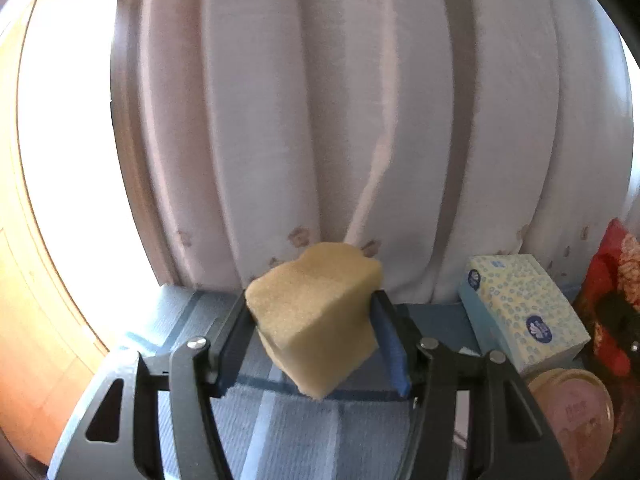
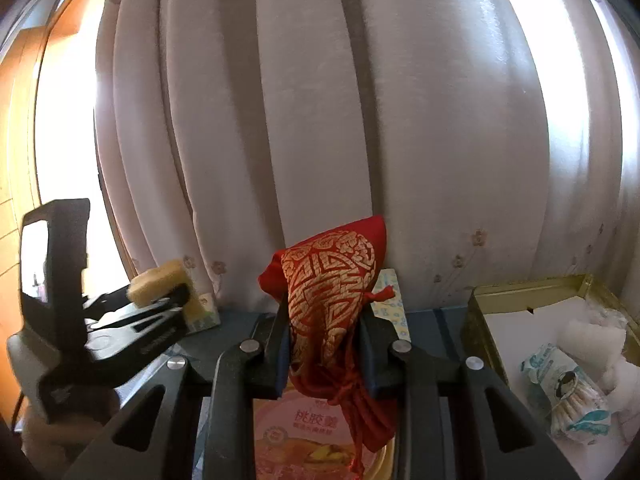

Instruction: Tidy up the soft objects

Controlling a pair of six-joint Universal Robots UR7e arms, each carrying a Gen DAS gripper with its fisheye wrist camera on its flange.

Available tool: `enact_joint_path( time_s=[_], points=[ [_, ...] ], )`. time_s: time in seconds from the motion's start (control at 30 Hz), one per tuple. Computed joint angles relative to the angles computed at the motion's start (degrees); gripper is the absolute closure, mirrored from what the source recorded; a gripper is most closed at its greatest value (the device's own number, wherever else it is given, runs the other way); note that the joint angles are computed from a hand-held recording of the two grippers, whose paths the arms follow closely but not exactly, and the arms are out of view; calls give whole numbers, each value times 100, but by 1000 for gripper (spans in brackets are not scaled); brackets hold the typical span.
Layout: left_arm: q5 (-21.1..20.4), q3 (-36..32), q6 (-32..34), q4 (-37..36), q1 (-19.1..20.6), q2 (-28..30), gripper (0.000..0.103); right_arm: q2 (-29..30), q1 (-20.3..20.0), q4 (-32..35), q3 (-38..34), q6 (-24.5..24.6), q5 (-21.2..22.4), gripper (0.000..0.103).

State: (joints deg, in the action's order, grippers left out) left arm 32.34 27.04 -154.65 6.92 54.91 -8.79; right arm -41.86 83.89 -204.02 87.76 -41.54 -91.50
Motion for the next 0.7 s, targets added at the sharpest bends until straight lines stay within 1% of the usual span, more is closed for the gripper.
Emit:
enact_joint_path(
  time_s=[0.1, 0.13, 0.2, 0.3, 0.4, 0.43, 0.47, 0.53, 0.7],
  points=[
    [-34, 690, -232, -321, -30, -354, 45, 3, 45, 12, 12, -48, -108, 72],
    [-32, 697, -275, -337, -31, -352, 45, 4, 61, 23, 11, -63, -144, 72],
    [-116, 1167, -364, -708, -136, -460, 45, 25, 83, 14, -12, -110, -201, 72],
    [-191, 1659, -139, -1303, -226, -618, 45, 53, 112, -16, -35, -180, -278, 72],
    [-222, 1988, -35, -1624, -283, -721, 45, 121, 145, -96, -81, -291, -398, 72],
    [-241, 2172, -37, -1769, -371, -818, 45, 145, 155, -121, -96, -332, -439, 72],
    [-101, 2169, 99, -1897, -241, -843, 45, 165, 169, -135, -107, -372, -486, 72],
    [-112, 2452, 246, -2252, -268, -955, 45, 174, 182, -121, -110, -394, -518, 72],
    [-127, 2879, 415, -2729, -332, -1125, 45, 174, 192, -173, -68, -475, -507, 72]
  ],
)
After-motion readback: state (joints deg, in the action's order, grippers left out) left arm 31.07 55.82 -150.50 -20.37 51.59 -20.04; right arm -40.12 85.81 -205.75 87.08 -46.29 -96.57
